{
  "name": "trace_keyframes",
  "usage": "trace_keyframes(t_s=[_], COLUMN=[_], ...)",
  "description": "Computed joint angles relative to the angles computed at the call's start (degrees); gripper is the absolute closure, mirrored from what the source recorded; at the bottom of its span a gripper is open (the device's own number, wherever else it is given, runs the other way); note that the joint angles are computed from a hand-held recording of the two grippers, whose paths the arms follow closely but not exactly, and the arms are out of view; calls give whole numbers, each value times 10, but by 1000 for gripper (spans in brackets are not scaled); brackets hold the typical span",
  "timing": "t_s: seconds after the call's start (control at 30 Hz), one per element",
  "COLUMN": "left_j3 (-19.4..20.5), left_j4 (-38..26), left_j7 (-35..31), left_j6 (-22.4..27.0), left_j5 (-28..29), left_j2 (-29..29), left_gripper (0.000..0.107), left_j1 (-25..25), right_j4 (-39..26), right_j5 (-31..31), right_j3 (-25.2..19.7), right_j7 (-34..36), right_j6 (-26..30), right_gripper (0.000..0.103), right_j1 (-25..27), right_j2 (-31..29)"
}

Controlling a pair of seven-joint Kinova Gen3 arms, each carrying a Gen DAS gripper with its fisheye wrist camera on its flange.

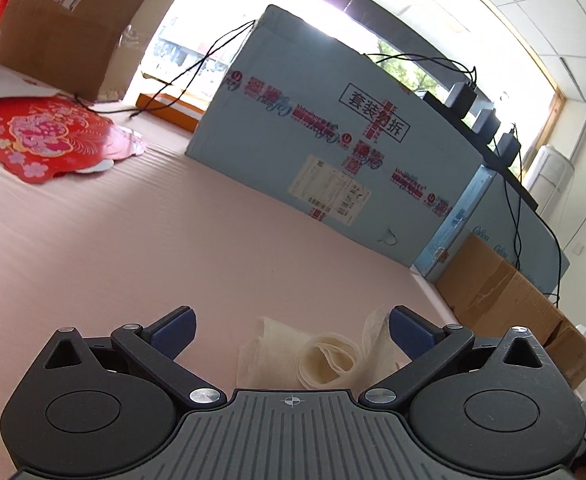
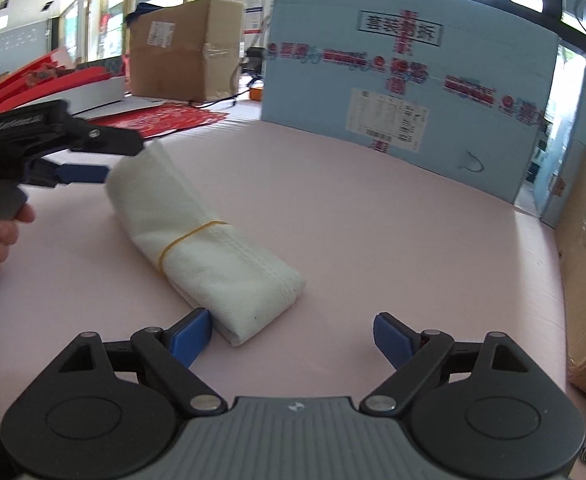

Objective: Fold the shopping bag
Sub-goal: 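Grasp one bundle end with the left tool while the right tool grasps the other end, then lift the bundle with both tools and lower it into the cardboard box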

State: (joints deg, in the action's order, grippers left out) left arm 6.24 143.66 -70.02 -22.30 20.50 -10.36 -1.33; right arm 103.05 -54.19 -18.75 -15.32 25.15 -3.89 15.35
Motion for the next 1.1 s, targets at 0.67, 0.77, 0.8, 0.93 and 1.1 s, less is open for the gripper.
trace_keyframes(t_s=[0.67,0.77,0.8,0.93,1.1], left_j3=[10,36,29,32,37], left_j4=[11,10,12,4,-22], left_j7=[25,-8,-4,-16,-45], left_j6=[-69,-77,-85,-96,-123], left_j5=[7,53,51,41,37], left_j2=[38,37,37,34,42], left_gripper=[5,6,6,6,6], left_j1=[49,41,53,66,89], right_j4=[-81,-75,-72,-40,2], right_j5=[-106,-124,-138,-231,-348], right_j3=[-120,-114,-110,-107,-145], right_j7=[-58,-60,-57,13,125], right_j6=[154,152,156,158,176], right_gripper=[47,64,66,66,65], right_j1=[142,144,146,166,237], right_j2=[134,132,134,125,115])
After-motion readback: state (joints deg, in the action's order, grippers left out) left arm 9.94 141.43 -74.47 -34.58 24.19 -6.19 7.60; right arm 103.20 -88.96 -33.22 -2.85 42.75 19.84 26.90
